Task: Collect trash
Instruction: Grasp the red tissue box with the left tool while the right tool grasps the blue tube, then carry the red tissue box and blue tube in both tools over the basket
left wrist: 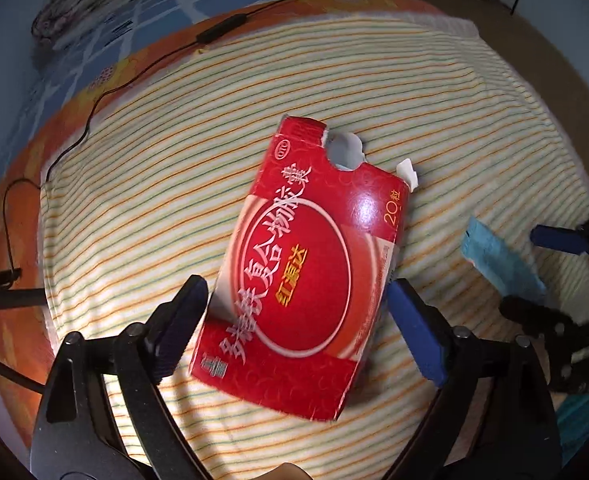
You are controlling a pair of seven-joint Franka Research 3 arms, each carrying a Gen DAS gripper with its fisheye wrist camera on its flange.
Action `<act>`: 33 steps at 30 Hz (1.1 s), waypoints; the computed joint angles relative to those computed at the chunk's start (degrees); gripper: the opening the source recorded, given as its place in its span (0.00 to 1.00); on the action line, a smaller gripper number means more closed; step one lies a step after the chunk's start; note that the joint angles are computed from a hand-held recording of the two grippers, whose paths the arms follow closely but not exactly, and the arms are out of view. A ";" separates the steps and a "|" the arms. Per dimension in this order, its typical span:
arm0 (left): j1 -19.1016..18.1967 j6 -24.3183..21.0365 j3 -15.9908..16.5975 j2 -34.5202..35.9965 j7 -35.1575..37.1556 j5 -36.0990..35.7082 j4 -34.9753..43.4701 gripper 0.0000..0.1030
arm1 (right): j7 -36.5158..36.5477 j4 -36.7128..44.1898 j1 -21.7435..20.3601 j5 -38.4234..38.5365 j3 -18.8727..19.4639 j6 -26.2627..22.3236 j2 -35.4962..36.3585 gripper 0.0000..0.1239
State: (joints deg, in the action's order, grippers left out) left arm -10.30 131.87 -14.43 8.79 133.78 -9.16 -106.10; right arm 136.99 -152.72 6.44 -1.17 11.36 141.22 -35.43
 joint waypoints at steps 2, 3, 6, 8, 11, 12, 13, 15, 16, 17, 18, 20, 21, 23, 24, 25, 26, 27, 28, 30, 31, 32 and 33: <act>-0.68 1.89 0.02 0.21 -2.24 1.80 -0.55 0.92 | -0.07 0.21 -0.25 -0.70 0.25 -0.35 0.21 0.58; -0.92 2.78 0.01 0.27 -3.06 2.57 -0.82 0.92 | 0.09 0.42 -0.45 -1.21 0.60 -0.69 0.40 0.58; -0.71 5.14 -0.23 -0.41 -2.86 2.21 -2.48 0.91 | 0.86 1.67 -0.88 -3.24 1.73 -1.73 1.71 0.58; -0.05 5.40 -0.44 -1.29 -1.15 -0.61 -3.55 0.90 | 0.95 2.07 -0.73 -4.15 1.68 -1.89 2.20 0.58; 0.31 6.84 -0.22 -2.59 0.13 -3.09 -5.31 0.89 | 0.67 1.96 -0.16 -4.19 0.89 -0.87 2.39 0.53; 0.41 6.95 -0.11 -3.02 0.62 -4.00 -5.75 0.89 | 0.51 1.81 -0.10 -4.21 0.68 -0.84 2.13 0.44; 0.69 6.80 0.04 -3.62 1.50 -5.59 -6.24 0.89 | 0.40 1.91 -0.17 -4.24 0.53 -0.90 2.12 0.34; 1.06 6.50 0.52 -4.59 2.20 -8.32 -6.91 0.89 | -0.12 0.71 0.14 -2.92 -0.75 0.28 0.88 0.26; 1.15 6.57 0.79 -5.12 2.56 -9.22 -7.43 0.89 | -0.37 0.07 0.22 -2.03 -1.31 1.09 0.39 0.20; 1.32 6.36 1.07 -5.94 3.48 -10.52 -8.13 0.89 | -0.47 -0.66 0.31 -0.98 -1.76 1.80 -0.34 0.15; 1.38 6.42 1.38 -7.06 4.18 -11.58 -9.15 0.89 | -0.76 -1.24 0.43 0.01 -2.14 2.36 -0.97 0.05; 1.25 6.80 2.12 -8.90 5.16 -13.17 -10.80 0.89 | -0.81 -1.61 -0.08 0.58 -1.58 2.37 -1.86 0.05; 1.18 6.74 2.57 -10.07 5.79 -14.33 -11.73 0.89 | -0.96 -1.63 -0.30 0.54 -1.21 2.20 -2.13 0.05; 0.80 6.60 3.45 -11.90 6.51 -15.84 -13.14 0.89 | -0.91 -1.43 -0.66 0.21 -0.26 1.85 -2.60 0.05; 0.57 6.31 3.92 -12.94 7.21 -16.80 -13.87 0.89 | -0.87 -1.58 -0.71 0.22 -0.08 1.78 -3.01 0.05; 0.35 6.22 4.42 -13.90 7.84 -17.45 -14.61 0.88 | -0.86 -1.70 -0.57 0.50 -0.06 2.01 -3.31 0.05; 0.10 6.16 4.92 -15.12 8.55 -18.15 -15.52 0.88 | -0.81 -1.91 -0.40 0.87 -0.08 2.32 -3.66 0.05; -0.22 5.96 5.42 -15.83 9.21 -18.76 -16.00 0.89 | -0.97 -2.02 -0.36 1.17 -0.26 2.58 -3.90 0.05; -0.48 5.68 5.93 -16.65 9.89 -19.35 -16.54 0.88 | -0.96 -2.06 -0.34 1.33 -0.13 2.60 -4.28 0.05; -0.98 5.05 6.93 -18.42 11.09 -20.33 -17.68 0.88 | -0.83 -2.58 -0.18 1.77 0.09 2.63 -5.41 0.05; -1.22 4.97 7.32 -19.08 11.65 -20.56 -18.19 0.88 | -0.86 -2.77 -0.13 2.09 -0.01 2.83 -5.70 0.05; -1.45 5.21 7.59 -19.86 12.13 -20.53 -18.89 0.88 | -0.66 -3.03 0.02 2.54 0.04 2.89 -6.34 0.05; -1.71 5.70 7.86 -20.46 12.65 -20.52 -19.55 0.88 | -0.48 -3.13 0.10 2.87 0.15 2.82 -6.85 0.05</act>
